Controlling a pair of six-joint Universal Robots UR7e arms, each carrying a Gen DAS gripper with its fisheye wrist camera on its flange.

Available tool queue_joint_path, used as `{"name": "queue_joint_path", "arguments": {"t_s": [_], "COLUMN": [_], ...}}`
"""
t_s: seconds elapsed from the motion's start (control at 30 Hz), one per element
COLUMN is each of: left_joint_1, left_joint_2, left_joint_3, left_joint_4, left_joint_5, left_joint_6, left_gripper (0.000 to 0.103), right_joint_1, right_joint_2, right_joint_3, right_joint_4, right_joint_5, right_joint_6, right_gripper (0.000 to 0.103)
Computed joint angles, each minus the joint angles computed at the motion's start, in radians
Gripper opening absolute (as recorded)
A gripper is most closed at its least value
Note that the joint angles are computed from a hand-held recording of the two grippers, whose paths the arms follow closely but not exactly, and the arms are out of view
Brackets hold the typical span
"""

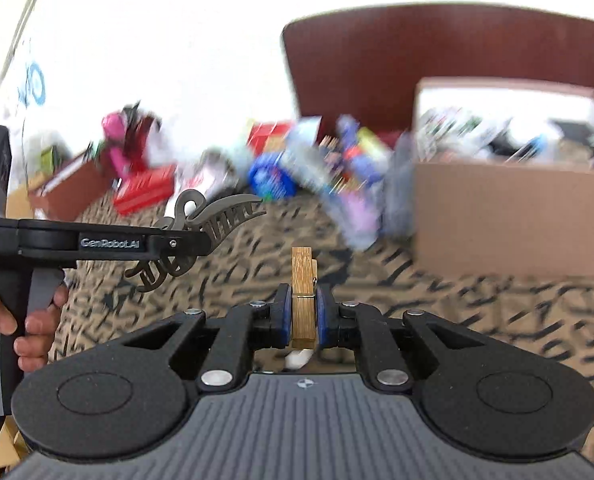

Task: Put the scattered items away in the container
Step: 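Carry the claw clip and clothespin over the cardboard box, then open both grippers to drop the clip and clothespin into the box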

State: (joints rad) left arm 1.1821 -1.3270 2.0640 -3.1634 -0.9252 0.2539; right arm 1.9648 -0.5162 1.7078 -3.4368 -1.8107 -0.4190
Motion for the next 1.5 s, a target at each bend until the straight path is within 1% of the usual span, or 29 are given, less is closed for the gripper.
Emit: {"name": "queue_joint_path", "arguments": {"t_s": [0.1, 0.2, 0.27, 0.33, 0.43, 0.53, 0.6, 0.67, 0.83, 0.97, 1.07, 1.3, 1.5], "left_joint_1": [-0.041, -0.072, -0.097, -0.115, -0.121, -0.129, -0.129, -0.125, -0.101, -0.075, -0.061, -0.050, -0.047], "left_joint_2": [0.030, 0.068, 0.105, 0.150, 0.216, 0.289, 0.328, 0.375, 0.481, 0.543, 0.572, 0.626, 0.648], "left_joint_3": [-0.034, -0.085, -0.117, -0.158, -0.237, -0.309, -0.350, -0.401, -0.508, -0.575, -0.602, -0.660, -0.685], "left_joint_4": [-0.013, 0.009, 0.003, 0.002, 0.039, 0.048, 0.061, 0.078, 0.093, 0.135, 0.159, 0.213, 0.245], "left_joint_5": [-0.054, -0.120, -0.143, -0.159, -0.209, -0.225, -0.248, -0.270, -0.299, -0.323, -0.333, -0.351, -0.336], "left_joint_6": [0.035, 0.040, 0.061, 0.068, 0.046, 0.053, 0.043, 0.030, 0.006, -0.035, -0.068, -0.066, -0.070], "left_gripper": [0.045, 0.045, 0.045, 0.045, 0.045, 0.045, 0.045, 0.045, 0.046, 0.046, 0.046, 0.046, 0.047], "right_joint_1": [-0.013, -0.023, -0.028, -0.034, -0.044, -0.057, -0.068, -0.083, -0.121, -0.151, -0.167, -0.189, -0.195], "right_joint_2": [-0.033, -0.059, -0.074, -0.084, -0.084, -0.078, -0.070, -0.062, -0.032, -0.010, 0.004, 0.024, 0.030], "right_joint_3": [0.017, 0.021, 0.016, -0.003, -0.054, -0.109, -0.144, -0.184, -0.280, -0.319, -0.337, -0.371, -0.380], "right_joint_4": [-0.069, -0.135, -0.162, -0.176, -0.184, -0.180, -0.181, -0.166, -0.114, -0.076, -0.052, -0.002, 0.016], "right_joint_5": [-0.003, -0.029, -0.046, -0.069, -0.109, -0.133, -0.148, -0.155, -0.161, -0.187, -0.208, -0.226, -0.224], "right_joint_6": [-0.012, -0.031, -0.047, -0.068, -0.100, -0.117, -0.132, -0.129, -0.117, -0.101, -0.092, -0.090, -0.087], "right_gripper": [0.014, 0.014, 0.014, 0.014, 0.014, 0.014, 0.014, 0.014, 0.014, 0.014, 0.014, 0.014, 0.014]}}
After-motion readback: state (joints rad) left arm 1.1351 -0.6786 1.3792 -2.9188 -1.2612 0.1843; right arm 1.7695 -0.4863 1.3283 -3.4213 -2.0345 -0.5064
